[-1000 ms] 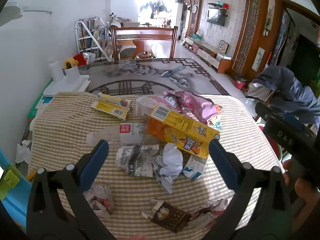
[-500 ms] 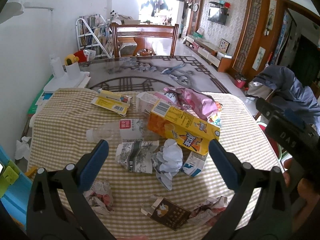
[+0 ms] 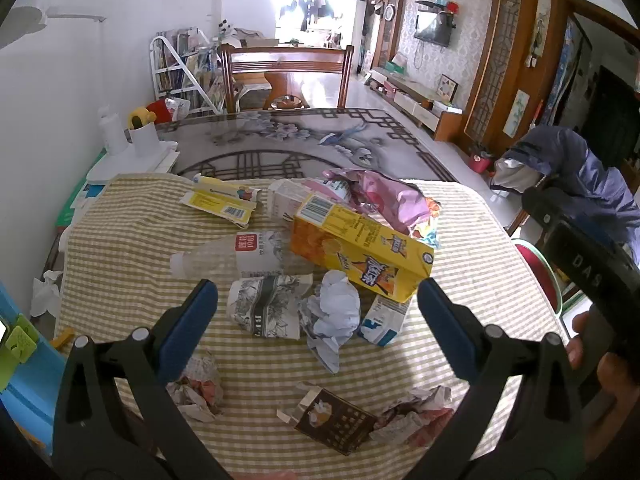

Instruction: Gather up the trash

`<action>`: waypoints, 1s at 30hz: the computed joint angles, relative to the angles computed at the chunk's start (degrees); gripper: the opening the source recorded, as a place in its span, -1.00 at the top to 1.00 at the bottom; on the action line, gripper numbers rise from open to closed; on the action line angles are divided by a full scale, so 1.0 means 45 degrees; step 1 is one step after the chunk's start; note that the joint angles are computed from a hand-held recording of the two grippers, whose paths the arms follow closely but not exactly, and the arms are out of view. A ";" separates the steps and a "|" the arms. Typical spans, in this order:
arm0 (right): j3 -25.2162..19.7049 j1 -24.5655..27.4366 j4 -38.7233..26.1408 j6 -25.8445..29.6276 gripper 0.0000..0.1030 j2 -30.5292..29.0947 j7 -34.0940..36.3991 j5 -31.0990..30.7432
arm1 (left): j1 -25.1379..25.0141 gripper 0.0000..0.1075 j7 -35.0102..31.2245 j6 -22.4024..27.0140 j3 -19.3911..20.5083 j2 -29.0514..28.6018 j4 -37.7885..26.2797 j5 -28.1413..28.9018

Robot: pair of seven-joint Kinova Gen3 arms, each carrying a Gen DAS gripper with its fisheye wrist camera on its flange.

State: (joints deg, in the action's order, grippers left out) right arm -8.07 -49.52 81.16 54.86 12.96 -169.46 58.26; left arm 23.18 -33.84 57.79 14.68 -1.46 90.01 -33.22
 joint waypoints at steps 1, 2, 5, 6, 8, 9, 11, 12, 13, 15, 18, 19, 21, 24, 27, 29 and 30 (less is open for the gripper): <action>-0.0002 0.0033 0.0005 -0.0011 -0.86 -0.0013 0.0009 -0.0072 | 0.0000 -0.82 -0.0007 -0.0006 -0.0001 0.0014 -0.0001 -0.0010; -0.0002 0.0050 0.0011 -0.0004 -0.86 -0.0026 0.0006 -0.0114 | 0.0003 -0.82 -0.0007 -0.0006 -0.0004 0.0014 -0.0001 -0.0010; -0.0004 0.0041 0.0021 0.0060 -0.86 -0.0053 -0.0054 -0.0090 | 0.0009 -0.82 -0.0018 0.0000 -0.0009 0.0019 -0.0004 0.0011; -0.0004 0.0050 0.0041 0.0074 -0.86 -0.0070 -0.0064 -0.0080 | 0.0012 -0.82 -0.0021 0.0003 -0.0010 0.0016 -0.0003 0.0018; -0.0024 0.0058 0.0011 0.0131 -0.86 -0.0057 -0.0051 -0.0096 | 0.0032 -0.82 -0.0037 0.0010 0.0003 0.0023 0.0003 0.0023; -0.0033 0.0066 -0.0008 0.0158 -0.86 -0.0046 -0.0029 -0.0137 | 0.0039 -0.82 -0.0056 0.0023 0.0003 0.0018 0.0002 0.0039; -0.0045 0.0067 -0.0100 0.0205 -0.86 0.0014 0.0028 -0.0244 | 0.0031 -0.82 -0.0121 0.0029 -0.0019 0.0018 -0.0031 0.0130; -0.0039 0.0071 -0.0117 0.0201 -0.86 0.0025 0.0045 -0.0296 | 0.0022 -0.82 -0.0156 0.0021 -0.0029 0.0023 -0.0047 0.0171; -0.0034 0.0081 -0.0115 0.0183 -0.86 0.0021 0.0077 -0.0354 | 0.0028 -0.82 -0.0165 0.0035 -0.0021 0.0027 -0.0056 0.0176; -0.0029 0.0070 -0.0159 0.0182 -0.86 0.0037 0.0168 -0.0419 | 0.0039 -0.82 -0.0149 0.0051 -0.0012 0.0033 -0.0049 0.0121; -0.0013 0.0003 -0.0148 0.0217 -0.86 0.0038 0.0243 -0.0358 | 0.0063 -0.82 -0.0139 0.0141 -0.0002 0.0067 -0.0092 0.0067; -0.0015 -0.0020 -0.0159 0.0258 -0.86 0.0040 0.0291 -0.0346 | 0.0057 -0.82 -0.0116 0.0139 -0.0021 0.0061 -0.0083 0.0082; -0.0011 -0.0040 -0.0145 0.0304 -0.86 0.0036 0.0307 -0.0338 | 0.0058 -0.82 -0.0102 0.0172 -0.0032 0.0065 -0.0099 0.0091; -0.0001 -0.0072 -0.0116 0.0379 -0.86 0.0008 0.0211 -0.0306 | 0.0070 -0.82 -0.0112 0.0187 -0.0034 0.0063 -0.0097 0.0084; -0.0025 -0.0056 -0.0077 0.0417 -0.86 -0.0021 0.0159 -0.0303 | 0.0073 -0.82 -0.0139 0.0199 -0.0034 0.0072 -0.0110 0.0097; -0.0053 -0.0048 -0.0070 0.0449 -0.86 -0.0028 0.0185 -0.0337 | 0.0085 -0.82 -0.0146 0.0213 -0.0028 0.0062 -0.0092 0.0088; -0.0067 -0.0057 -0.0033 0.0463 -0.86 -0.0050 0.0174 -0.0341 | 0.0093 -0.82 -0.0141 0.0223 -0.0020 0.0066 -0.0089 0.0084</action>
State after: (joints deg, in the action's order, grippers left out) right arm -8.37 -49.77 81.01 56.94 12.73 -168.68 56.72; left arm 23.60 -34.47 58.79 14.59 -1.16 89.61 -32.85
